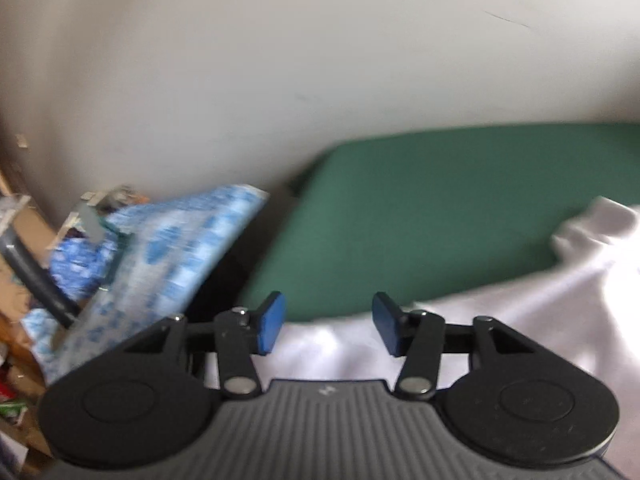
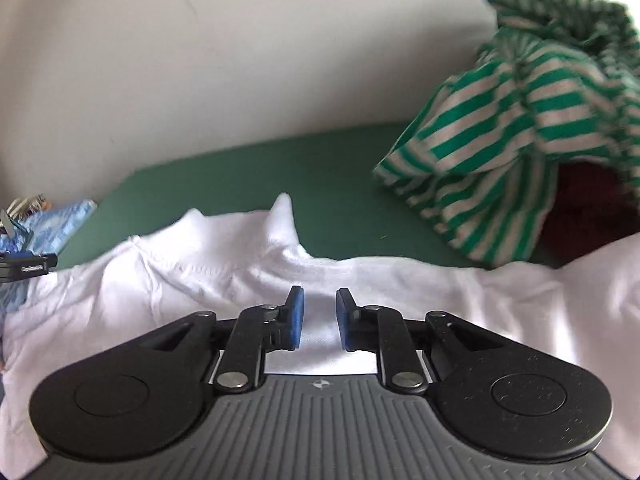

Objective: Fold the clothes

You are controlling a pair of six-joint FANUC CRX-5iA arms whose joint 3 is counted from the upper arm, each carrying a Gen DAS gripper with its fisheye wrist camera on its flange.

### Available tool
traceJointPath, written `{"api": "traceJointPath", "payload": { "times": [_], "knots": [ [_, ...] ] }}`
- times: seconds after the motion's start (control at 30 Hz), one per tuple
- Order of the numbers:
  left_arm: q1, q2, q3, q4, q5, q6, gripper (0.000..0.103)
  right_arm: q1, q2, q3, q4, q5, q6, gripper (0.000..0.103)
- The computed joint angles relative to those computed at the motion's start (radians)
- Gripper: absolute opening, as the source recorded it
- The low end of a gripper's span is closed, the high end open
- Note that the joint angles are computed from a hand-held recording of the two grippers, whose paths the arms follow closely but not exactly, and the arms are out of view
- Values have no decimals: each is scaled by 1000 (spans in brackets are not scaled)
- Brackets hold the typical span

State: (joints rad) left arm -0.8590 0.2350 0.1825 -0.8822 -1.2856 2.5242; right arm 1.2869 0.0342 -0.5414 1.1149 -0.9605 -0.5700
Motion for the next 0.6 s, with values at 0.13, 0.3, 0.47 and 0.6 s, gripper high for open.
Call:
{"api": "traceJointPath", "payload": {
  "times": [0.13,0.3,0.47,0.6],
  "knots": [
    [-19,48,34,-18,-21,6,53,13,70,59,-65,-193,16,10],
    [-3,-7,7,69,62,8,76,85,2,15,-60,-159,-32,27],
    [-56,-61,-1,109,81,-1,92,170,62,86,-167,-313,19,29],
    [-74,-134,-45,196,120,8,100,241,-32,6,-117,-272,-256,31]
  ]
}}
